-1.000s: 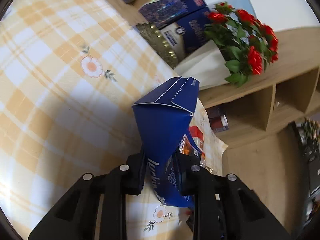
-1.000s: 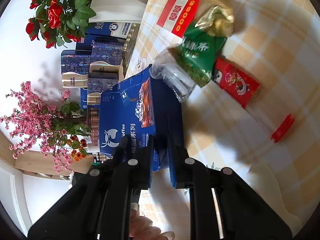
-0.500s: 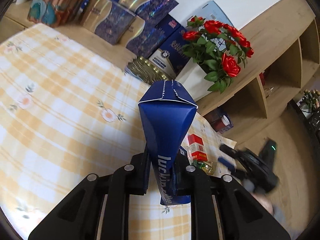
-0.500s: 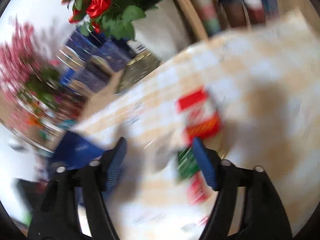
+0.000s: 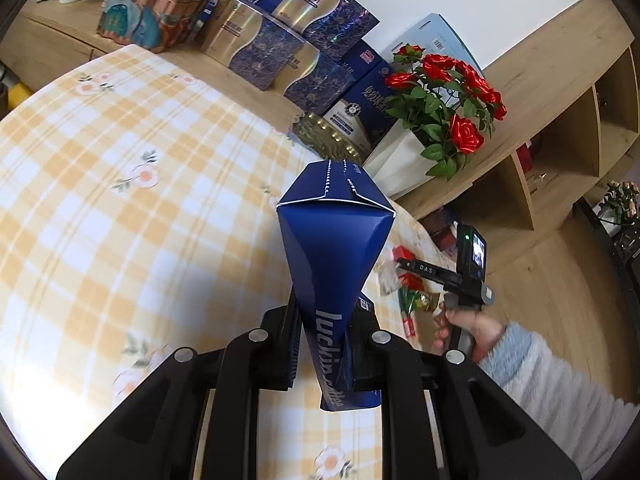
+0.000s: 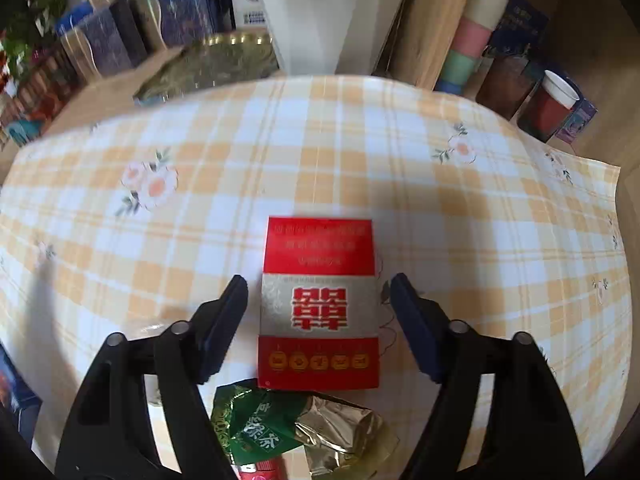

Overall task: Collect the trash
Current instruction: 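Grasp the red double-happiness box with the right tool while the left holds the blue box, then carry both tools over the brown bin while the right tool opens, dropping the red box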

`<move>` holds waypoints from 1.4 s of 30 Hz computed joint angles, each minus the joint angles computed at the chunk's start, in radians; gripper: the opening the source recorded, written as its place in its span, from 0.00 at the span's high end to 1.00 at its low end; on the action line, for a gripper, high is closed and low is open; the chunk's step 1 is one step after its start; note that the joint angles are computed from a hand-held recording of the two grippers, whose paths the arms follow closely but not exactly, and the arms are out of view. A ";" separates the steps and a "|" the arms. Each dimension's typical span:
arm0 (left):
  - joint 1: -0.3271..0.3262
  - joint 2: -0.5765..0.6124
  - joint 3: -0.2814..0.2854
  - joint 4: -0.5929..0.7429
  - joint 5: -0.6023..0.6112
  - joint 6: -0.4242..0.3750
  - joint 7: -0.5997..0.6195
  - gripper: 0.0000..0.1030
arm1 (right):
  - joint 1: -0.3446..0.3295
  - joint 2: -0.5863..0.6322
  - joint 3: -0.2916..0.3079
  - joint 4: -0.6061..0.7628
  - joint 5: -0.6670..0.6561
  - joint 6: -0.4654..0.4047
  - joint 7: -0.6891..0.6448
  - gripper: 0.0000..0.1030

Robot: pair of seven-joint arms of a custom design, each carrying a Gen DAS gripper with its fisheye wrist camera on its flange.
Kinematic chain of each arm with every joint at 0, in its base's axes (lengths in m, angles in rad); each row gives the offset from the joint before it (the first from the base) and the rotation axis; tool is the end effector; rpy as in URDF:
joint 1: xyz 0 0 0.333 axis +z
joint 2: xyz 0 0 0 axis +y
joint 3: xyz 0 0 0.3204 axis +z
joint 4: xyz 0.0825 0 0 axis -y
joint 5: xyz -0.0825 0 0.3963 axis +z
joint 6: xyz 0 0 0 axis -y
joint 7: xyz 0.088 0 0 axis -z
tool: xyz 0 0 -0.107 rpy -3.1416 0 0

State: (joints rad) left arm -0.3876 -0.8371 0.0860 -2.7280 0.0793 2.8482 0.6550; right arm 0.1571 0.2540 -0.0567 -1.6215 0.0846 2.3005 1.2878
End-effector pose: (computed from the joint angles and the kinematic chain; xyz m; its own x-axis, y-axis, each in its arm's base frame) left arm 0.3422 -0.1055 0.5717 0.2145 -0.7370 0.6409 -0.6031 -0.6161 -0.5067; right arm 0.6834 0.0746 0.5213 0.3278 -0.9434 0.0510 -0.8530 -0.3188 -0.4133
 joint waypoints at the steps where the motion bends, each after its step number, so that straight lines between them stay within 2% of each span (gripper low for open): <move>1: 0.008 -0.017 -0.012 -0.005 0.004 -0.017 -0.006 0.84 | 0.004 -0.022 -0.001 -0.028 -0.001 0.031 0.013 0.44; 3: 0.021 -0.055 -0.033 -0.019 0.010 -0.041 -0.021 0.84 | -0.020 -0.082 0.014 -0.106 0.093 0.137 -0.023 0.44; 6: 0.029 -0.111 -0.058 -0.037 0.021 -0.073 -0.047 0.84 | -0.040 -0.166 0.028 -0.186 0.205 0.210 -0.090 0.44; 9: 0.023 -0.154 -0.076 -0.041 0.033 -0.104 -0.064 0.84 | -0.057 -0.242 0.033 -0.235 0.344 0.202 -0.172 0.44; 10: 0.017 -0.166 -0.079 -0.041 0.036 -0.113 -0.068 0.84 | -0.065 -0.281 0.029 -0.259 0.411 0.176 -0.214 0.44; 13: -0.003 -0.206 -0.099 -0.038 0.047 -0.155 -0.075 0.84 | -0.076 -0.383 0.011 -0.333 0.503 0.127 -0.281 0.44; 19: -0.063 -0.285 -0.138 -0.042 0.047 -0.239 -0.103 0.84 | -0.105 -0.615 -0.044 -0.513 0.588 -0.002 -0.359 0.44; 27: -0.178 -0.371 -0.235 -0.042 0.039 -0.368 -0.176 0.84 | -0.168 -0.936 -0.103 -0.754 0.571 -0.171 -0.487 0.44; 31: -0.235 -0.393 -0.275 -0.047 0.035 -0.405 -0.225 0.84 | -0.220 -1.089 -0.121 -0.867 0.529 -0.277 -0.541 0.44; 42: -0.347 -0.433 -0.368 -0.062 0.061 -0.489 -0.366 0.84 | -0.356 -1.345 -0.125 -1.071 0.455 -0.511 -0.614 0.44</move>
State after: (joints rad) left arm -0.7345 -1.2699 -0.2821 -2.7899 0.1401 2.3596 0.2889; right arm -0.1988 -1.0906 -0.1818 -2.6920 0.5392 1.7899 0.6740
